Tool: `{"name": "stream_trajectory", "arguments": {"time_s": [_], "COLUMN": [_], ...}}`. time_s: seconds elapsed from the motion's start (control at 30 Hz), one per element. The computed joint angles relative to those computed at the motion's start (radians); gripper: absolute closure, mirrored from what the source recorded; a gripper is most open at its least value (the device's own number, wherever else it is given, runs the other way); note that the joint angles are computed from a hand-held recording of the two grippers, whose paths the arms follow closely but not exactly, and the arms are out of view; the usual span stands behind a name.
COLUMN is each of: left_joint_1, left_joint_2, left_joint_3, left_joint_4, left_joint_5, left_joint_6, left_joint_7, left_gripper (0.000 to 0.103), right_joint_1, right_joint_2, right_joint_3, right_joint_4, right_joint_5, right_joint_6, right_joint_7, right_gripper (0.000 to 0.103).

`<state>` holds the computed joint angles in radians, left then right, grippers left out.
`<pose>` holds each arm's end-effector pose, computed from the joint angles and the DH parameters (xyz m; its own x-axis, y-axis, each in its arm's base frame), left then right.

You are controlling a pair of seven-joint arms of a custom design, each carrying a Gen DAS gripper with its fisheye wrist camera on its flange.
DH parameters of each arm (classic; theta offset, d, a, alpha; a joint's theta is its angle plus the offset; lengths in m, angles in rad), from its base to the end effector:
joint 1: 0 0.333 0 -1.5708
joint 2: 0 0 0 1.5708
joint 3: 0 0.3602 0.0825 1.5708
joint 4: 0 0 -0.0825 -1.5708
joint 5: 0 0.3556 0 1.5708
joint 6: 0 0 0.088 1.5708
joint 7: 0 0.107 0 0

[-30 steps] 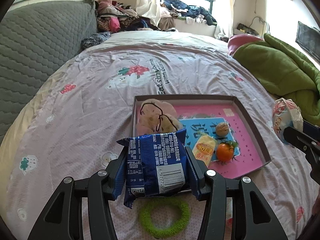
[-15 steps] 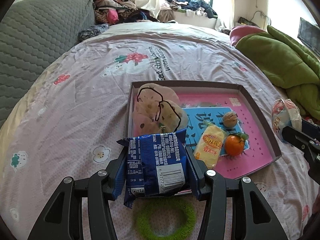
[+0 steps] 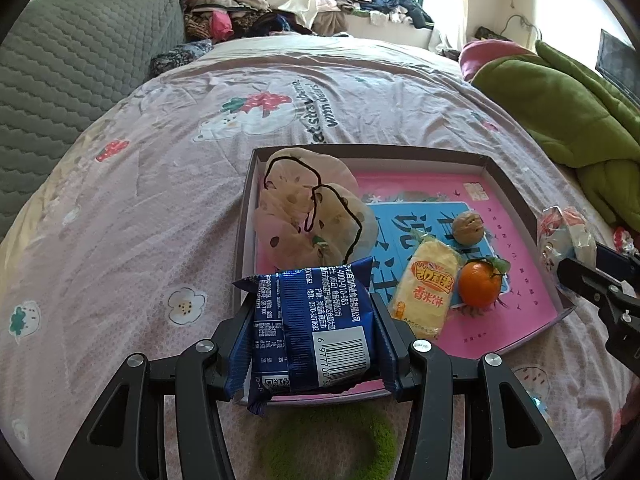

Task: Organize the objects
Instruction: 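Lower the blue packet into the tray with the left gripper while the right lowers the white egg capsule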

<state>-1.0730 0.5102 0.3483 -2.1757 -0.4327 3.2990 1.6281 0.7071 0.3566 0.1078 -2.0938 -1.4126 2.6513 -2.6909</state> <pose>0.4693 -0.3841 0.3064 -0.4171 -0.9089 0.0049 -0.7166 0.3255 -0.6168 0.3831 0.4406 0.3206 0.0341 -0.9979 -0.0556 -0.7450 0.0117 -0.6670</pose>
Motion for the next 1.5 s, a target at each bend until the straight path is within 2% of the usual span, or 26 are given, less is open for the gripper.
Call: {"name": "stream_trajectory", "arguments": {"time_s": [0.23, 0.37, 0.6, 0.93, 1.23, 1.5], "left_joint_1": [0.014, 0.055, 0.034, 0.068, 0.059, 0.081], "left_joint_2": [0.022, 0.018, 0.032, 0.037, 0.048, 0.059], "left_joint_3": [-0.010, -0.056, -0.033, -0.060, -0.044, -0.059], "left_joint_4": [0.018, 0.010, 0.029, 0.038, 0.050, 0.061], "left_joint_5": [0.010, 0.012, -0.007, 0.022, 0.036, 0.069], "left_joint_6": [-0.006, 0.020, 0.003, -0.003, -0.021, -0.033], "left_joint_7": [-0.007, -0.001, 0.012, -0.008, -0.026, -0.050], "left_gripper": [0.049, 0.049, 0.049, 0.049, 0.049, 0.049], "right_joint_1": [-0.001, 0.006, 0.011, 0.011, 0.025, 0.030], "right_joint_2": [0.030, 0.046, 0.054, 0.073, 0.087, 0.107], "right_joint_3": [-0.003, -0.012, -0.025, -0.032, -0.047, -0.061], "right_joint_4": [0.015, 0.026, 0.028, 0.040, 0.056, 0.068], "right_joint_5": [0.015, 0.022, 0.032, 0.072, 0.092, 0.113], "right_joint_6": [0.014, 0.026, 0.032, 0.042, 0.045, 0.050], "right_joint_7": [-0.028, -0.036, -0.038, -0.080, -0.103, -0.114], "right_gripper": [0.052, 0.052, 0.052, 0.052, 0.052, 0.052]}}
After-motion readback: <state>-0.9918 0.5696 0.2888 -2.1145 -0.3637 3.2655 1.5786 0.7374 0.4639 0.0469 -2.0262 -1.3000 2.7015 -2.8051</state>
